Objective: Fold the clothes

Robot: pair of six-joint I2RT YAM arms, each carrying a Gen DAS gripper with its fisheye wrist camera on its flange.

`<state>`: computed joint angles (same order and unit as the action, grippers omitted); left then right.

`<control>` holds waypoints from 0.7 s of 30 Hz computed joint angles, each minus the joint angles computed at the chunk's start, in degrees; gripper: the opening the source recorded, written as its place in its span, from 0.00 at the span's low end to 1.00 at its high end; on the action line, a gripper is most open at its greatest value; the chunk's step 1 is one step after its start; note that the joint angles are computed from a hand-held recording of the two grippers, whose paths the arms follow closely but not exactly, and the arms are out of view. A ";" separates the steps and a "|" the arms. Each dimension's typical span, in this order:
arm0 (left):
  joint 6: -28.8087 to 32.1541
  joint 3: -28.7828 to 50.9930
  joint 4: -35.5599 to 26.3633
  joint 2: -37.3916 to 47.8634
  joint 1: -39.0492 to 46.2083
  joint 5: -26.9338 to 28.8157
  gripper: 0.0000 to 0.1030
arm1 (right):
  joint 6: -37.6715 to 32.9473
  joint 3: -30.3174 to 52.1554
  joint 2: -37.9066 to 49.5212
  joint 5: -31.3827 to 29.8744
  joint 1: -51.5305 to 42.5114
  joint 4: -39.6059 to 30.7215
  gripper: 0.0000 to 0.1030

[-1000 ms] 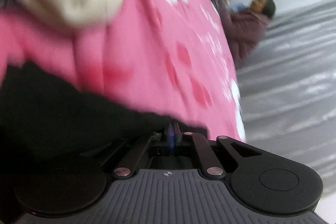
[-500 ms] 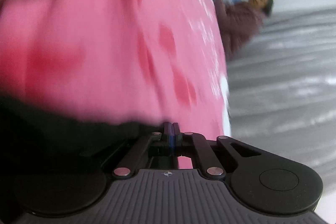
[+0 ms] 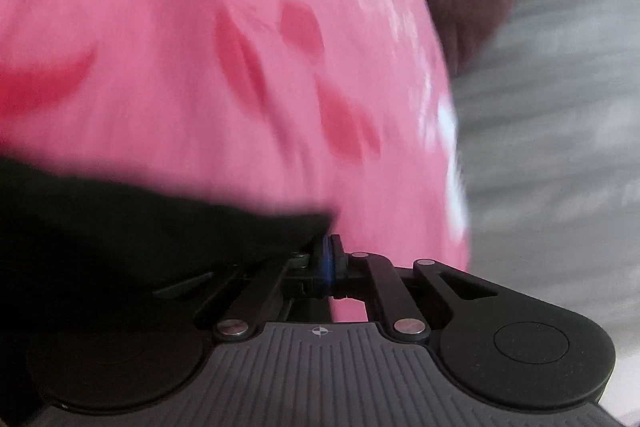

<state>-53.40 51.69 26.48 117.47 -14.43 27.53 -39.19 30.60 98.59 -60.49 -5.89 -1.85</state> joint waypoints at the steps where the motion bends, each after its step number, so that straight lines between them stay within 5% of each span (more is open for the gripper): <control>1: 2.13 1.37 -1.52 -0.01 -0.52 -2.65 0.05 | 0.06 0.21 0.26 -0.13 0.01 -0.05 0.41; 4: 5.24 4.03 -6.37 -1.18 -1.30 -6.24 0.01 | -0.26 0.67 0.78 -0.63 -0.20 -0.86 0.41; 10: 8.55 -4.42 -6.69 -9.85 -0.83 -7.67 0.01 | -1.01 1.43 1.65 -1.40 -0.65 -2.33 0.41; 14: -0.33 -6.68 -3.18 -11.31 -1.69 -10.53 0.01 | -1.45 2.24 2.54 -2.01 -0.91 -3.46 0.41; 19: -11.59 -18.05 10.80 -18.21 -13.40 -26.34 0.02 | -1.06 1.92 2.41 -2.25 -0.96 -3.00 0.41; 21: -13.45 -18.41 10.47 -18.67 -16.52 -26.75 0.02 | -1.06 1.74 2.21 -2.28 -0.99 -2.93 0.41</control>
<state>-66.86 33.28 36.95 98.80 -30.95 0.78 -40.25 32.34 100.81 -62.77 -6.88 -4.78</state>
